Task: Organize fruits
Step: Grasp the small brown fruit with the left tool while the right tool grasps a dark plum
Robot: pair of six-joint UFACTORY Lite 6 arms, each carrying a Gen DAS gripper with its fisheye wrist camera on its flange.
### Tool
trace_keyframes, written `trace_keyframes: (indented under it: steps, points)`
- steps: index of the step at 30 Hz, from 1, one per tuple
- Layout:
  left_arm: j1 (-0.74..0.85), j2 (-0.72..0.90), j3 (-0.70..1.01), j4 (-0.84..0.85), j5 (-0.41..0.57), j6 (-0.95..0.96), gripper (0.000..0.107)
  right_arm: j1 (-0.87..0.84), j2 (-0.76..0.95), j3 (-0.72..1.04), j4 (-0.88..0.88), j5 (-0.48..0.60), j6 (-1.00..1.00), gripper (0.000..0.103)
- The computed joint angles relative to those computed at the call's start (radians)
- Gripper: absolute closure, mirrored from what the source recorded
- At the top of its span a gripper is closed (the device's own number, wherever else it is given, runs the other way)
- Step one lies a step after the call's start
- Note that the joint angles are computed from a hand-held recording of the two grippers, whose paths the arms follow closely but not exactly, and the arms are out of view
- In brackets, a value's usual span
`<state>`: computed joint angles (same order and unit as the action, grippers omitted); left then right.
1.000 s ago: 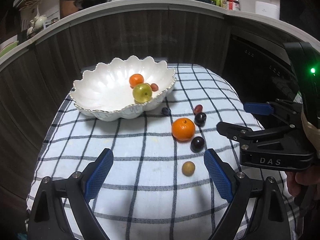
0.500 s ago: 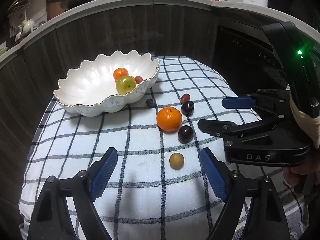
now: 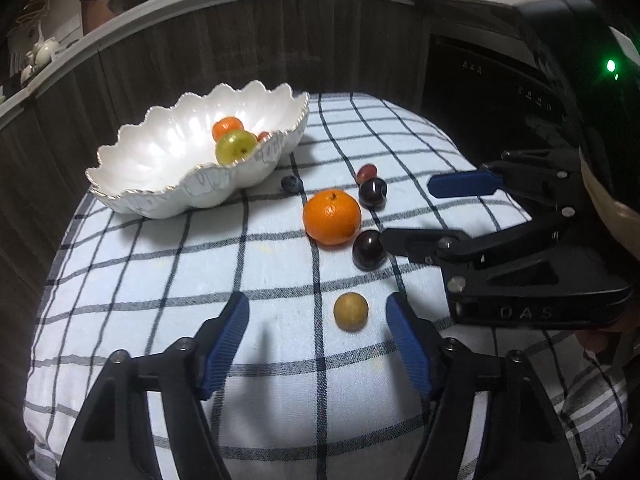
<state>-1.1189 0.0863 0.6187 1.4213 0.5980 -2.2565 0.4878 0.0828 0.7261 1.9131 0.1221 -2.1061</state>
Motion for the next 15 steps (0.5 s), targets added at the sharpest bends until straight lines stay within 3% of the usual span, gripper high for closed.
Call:
trace_keyframes:
  steps: [2,8,10,13,15]
  points:
    - [0.010,0.025,0.006,0.022,-0.019,-0.017,0.044,-0.002,0.020,0.010,-0.018,0.010,0.000,0.045]
    - [0.016,0.083,0.018,0.080,-0.032,-0.066,0.049,-0.017,0.072,0.032,-0.078,0.052,0.016,0.046]
    - [0.028,0.106,0.027,0.097,-0.048,-0.076,0.058,-0.018,0.091,0.037,-0.053,0.061,-0.018,0.046]
    - [0.047,0.125,0.036,0.136,-0.078,-0.101,0.062,-0.023,0.125,0.053,-0.069,0.077,-0.010,0.054]
    - [0.045,0.138,0.044,0.137,-0.076,-0.098,0.062,-0.032,0.140,0.056,-0.044,0.095,-0.038,0.054]
